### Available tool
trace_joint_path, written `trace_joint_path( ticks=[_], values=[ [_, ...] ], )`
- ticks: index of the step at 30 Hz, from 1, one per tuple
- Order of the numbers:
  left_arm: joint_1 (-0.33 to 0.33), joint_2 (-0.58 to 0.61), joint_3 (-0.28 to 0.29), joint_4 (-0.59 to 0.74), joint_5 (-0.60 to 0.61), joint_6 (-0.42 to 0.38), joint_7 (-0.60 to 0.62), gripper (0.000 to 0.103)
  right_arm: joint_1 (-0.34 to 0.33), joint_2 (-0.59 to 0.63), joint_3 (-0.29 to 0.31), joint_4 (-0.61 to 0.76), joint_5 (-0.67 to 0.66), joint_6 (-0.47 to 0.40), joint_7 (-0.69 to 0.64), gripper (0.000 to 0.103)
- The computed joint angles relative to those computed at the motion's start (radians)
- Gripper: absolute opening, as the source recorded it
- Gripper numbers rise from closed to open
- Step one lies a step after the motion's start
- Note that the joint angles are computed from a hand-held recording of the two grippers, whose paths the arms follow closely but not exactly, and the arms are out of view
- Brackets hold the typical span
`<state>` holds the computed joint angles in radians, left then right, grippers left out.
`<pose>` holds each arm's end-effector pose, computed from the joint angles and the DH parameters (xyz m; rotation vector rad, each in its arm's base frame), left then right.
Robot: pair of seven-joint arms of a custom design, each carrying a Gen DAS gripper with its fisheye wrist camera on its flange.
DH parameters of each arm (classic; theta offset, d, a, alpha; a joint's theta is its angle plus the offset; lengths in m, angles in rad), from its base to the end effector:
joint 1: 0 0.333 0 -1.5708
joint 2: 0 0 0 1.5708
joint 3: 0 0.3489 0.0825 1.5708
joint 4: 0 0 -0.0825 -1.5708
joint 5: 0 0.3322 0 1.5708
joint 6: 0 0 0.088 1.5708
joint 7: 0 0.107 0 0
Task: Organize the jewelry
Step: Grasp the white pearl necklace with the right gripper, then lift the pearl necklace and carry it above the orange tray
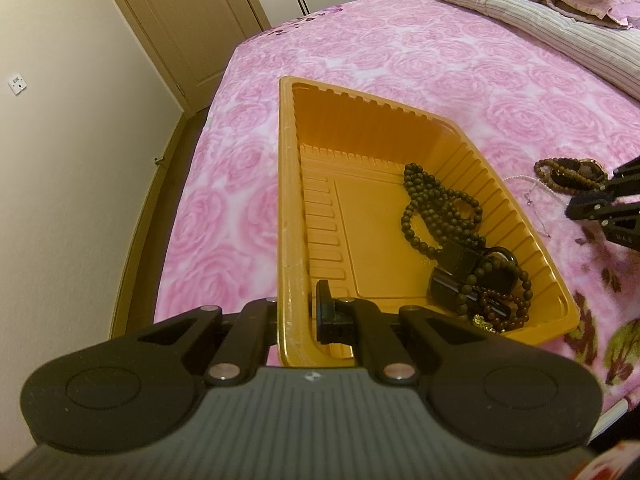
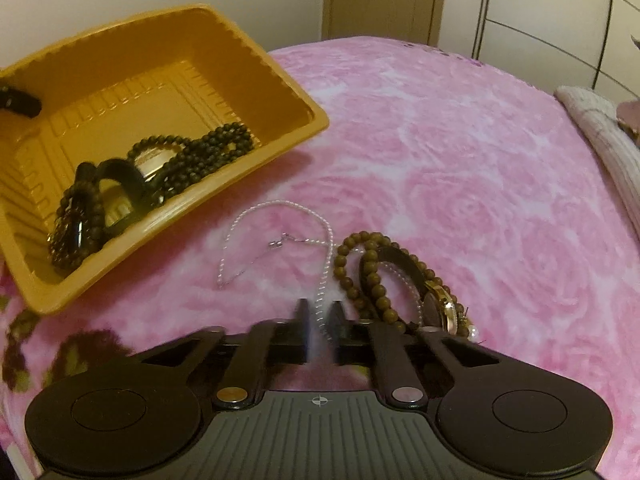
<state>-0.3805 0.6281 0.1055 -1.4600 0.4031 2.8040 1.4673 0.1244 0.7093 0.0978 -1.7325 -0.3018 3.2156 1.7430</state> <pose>0.6964 -0.2387 0.4485 -1.1946 2.1269 -0.5159 0.6819 0.1667 0.3287 -1.9822 1.4456 -0.6043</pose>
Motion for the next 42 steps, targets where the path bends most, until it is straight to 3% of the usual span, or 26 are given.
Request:
trace_joint_path(
  ticks=[2,4,6,9,12,16,21,24,26,29,32,37,42],
  values=[
    [-0.003,-0.001,0.003,-0.003,0.002,0.003,-0.003,0.004,0.037,-0.021,-0.038,-0.023,-0.009,0.003,0.003,0.002],
    [-0.004,0.000,0.003,-0.002,0.002,0.003,-0.004,0.004,0.026,-0.045,-0.022,-0.059,-0.009,0.023,0.006,0.002],
    [-0.002,-0.001,0.002,-0.005,0.001,0.005,-0.002,0.004,0.042,-0.087,-0.044,-0.116,-0.006,0.078,0.026,0.002],
    [-0.003,-0.001,0.004,-0.004,0.001,0.006,-0.003,0.004,0.037,-0.150,-0.048,-0.176,-0.003,0.139,0.056,0.002],
    [-0.006,-0.001,0.006,-0.005,0.003,0.007,-0.006,0.004,-0.013,-0.210,-0.007,-0.210,-0.023,0.180,0.082,0.002],
    [-0.010,-0.006,0.008,-0.011,0.006,0.011,-0.012,0.004,0.014,-0.276,-0.054,-0.223,-0.037,0.221,0.089,0.002],
    [-0.010,-0.010,0.007,-0.016,0.007,0.014,-0.014,0.004,-0.016,-0.317,-0.035,-0.192,-0.084,0.227,0.094,0.002],
    [-0.011,-0.013,0.007,-0.019,0.007,0.017,-0.017,0.004,-0.071,-0.328,0.022,-0.162,-0.131,0.206,0.103,0.002],
    [-0.012,-0.013,0.008,-0.020,0.009,0.017,-0.017,0.004,-0.078,-0.328,0.028,-0.143,-0.148,0.195,0.098,0.002],
    [-0.011,-0.014,0.007,-0.020,0.008,0.017,-0.016,0.004,-0.124,-0.319,0.085,-0.105,-0.180,0.158,0.087,0.002],
    [-0.012,-0.013,0.008,-0.019,0.008,0.016,-0.017,0.004,-0.194,-0.299,0.179,-0.063,-0.201,0.111,0.047,0.002],
    [-0.012,-0.013,0.007,-0.017,0.008,0.014,-0.019,0.004,-0.361,-0.200,0.464,0.056,-0.191,-0.013,-0.130,0.002],
    [-0.011,-0.013,0.005,-0.018,0.008,0.015,-0.018,0.004,-0.347,-0.088,0.570,0.218,-0.146,-0.122,-0.293,0.002]
  ],
)
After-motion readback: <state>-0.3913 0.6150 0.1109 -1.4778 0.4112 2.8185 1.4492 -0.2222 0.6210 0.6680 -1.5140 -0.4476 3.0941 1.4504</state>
